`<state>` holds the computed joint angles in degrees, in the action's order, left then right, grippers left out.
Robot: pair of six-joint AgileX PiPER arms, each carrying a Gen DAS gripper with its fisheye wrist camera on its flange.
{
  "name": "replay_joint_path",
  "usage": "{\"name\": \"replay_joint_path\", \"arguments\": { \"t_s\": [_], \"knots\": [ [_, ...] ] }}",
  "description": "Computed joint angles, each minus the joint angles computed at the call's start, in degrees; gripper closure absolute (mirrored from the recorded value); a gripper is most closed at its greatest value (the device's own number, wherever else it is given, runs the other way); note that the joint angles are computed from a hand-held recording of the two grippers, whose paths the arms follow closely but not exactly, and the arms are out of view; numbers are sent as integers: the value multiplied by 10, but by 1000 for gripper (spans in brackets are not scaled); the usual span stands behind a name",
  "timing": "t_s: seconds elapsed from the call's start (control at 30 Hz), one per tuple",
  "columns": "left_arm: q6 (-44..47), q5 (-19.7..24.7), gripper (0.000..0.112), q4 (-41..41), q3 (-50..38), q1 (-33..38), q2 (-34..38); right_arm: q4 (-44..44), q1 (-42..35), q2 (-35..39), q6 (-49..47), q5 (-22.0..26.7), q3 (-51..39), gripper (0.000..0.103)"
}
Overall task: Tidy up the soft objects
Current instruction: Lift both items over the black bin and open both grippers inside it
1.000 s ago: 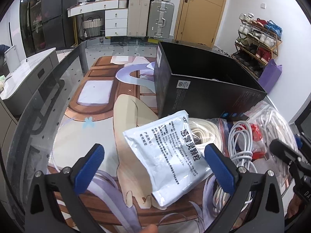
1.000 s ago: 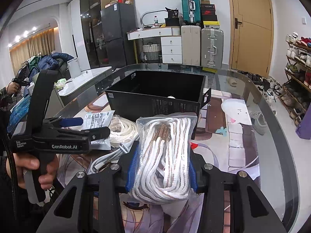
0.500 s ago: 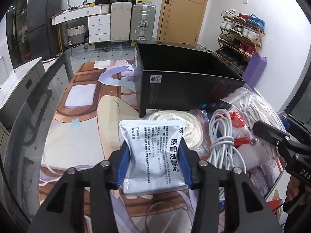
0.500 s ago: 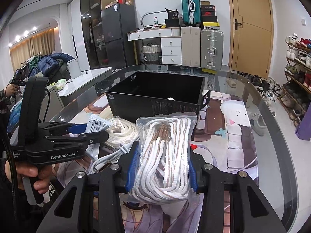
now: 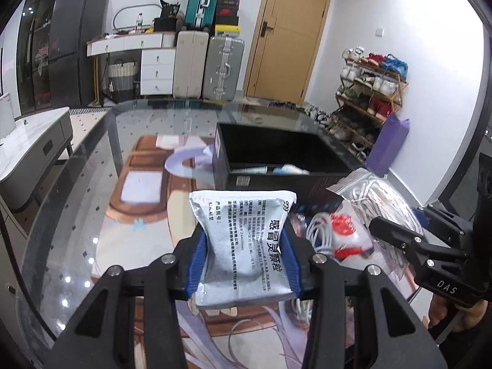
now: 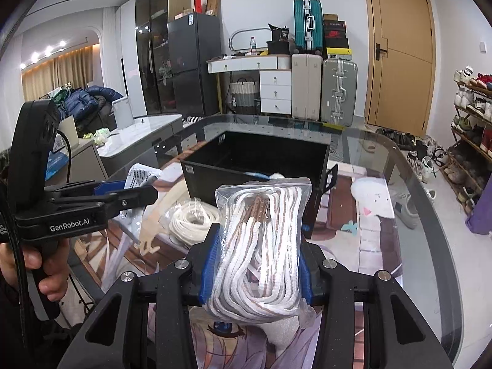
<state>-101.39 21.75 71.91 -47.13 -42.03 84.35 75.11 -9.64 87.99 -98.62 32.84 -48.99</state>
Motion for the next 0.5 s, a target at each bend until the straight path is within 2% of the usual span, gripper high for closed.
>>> {"name": "replay_joint_path", "arguments": {
  "t_s": [0.27, 0.5],
  "knots": [
    [100, -15, 69, -66, -45, 22, 0, -77, 14, -1, 106, 10, -56, 60],
    [217, -16, 69, -153, -101, 43, 18, -127, 29, 33, 189, 18, -131, 60]
  ]
}}
